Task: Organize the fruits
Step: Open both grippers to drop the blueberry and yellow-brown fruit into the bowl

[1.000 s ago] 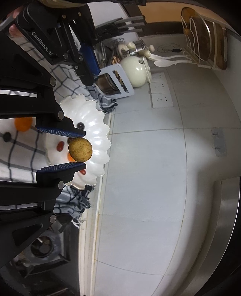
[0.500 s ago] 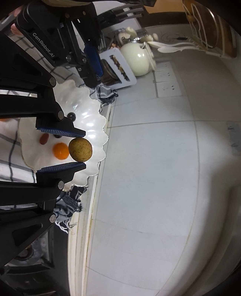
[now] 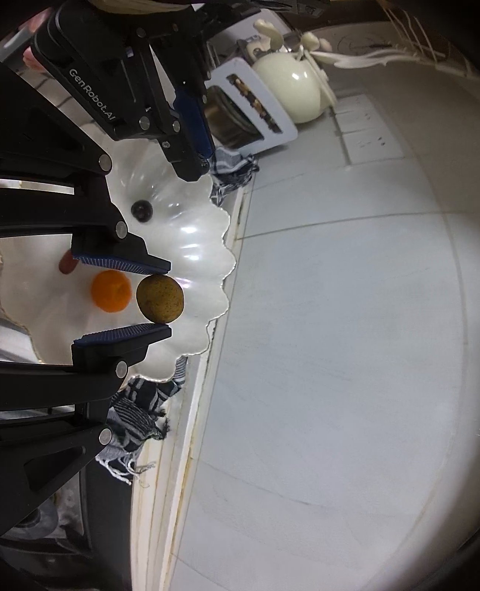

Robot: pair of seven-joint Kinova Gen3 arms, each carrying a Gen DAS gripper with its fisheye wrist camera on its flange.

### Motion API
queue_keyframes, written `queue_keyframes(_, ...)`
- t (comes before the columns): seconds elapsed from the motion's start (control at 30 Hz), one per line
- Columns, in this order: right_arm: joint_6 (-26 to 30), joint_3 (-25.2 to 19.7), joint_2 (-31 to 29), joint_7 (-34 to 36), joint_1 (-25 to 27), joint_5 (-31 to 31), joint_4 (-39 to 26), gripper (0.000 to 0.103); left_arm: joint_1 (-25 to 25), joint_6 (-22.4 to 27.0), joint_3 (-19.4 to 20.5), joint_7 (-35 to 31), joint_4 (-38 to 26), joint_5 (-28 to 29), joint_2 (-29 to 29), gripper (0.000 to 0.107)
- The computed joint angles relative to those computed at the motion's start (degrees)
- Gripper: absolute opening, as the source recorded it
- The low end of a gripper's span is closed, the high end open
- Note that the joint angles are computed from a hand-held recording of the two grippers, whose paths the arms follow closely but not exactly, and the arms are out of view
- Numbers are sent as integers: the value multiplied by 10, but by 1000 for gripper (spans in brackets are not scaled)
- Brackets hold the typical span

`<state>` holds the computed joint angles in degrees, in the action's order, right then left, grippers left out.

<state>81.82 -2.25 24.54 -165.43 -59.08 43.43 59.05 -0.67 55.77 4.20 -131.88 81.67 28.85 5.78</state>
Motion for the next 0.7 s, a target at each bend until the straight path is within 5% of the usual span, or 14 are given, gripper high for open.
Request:
queue_keyframes(0.57,-51,0,21,45,83,-119,2,29,52,-5,18,122,-49,-143,76,23)
queue_keyframes(0.7,-54,4,21,43,86,-128,6,39,55,-10,19,131,-46,-155,76,37)
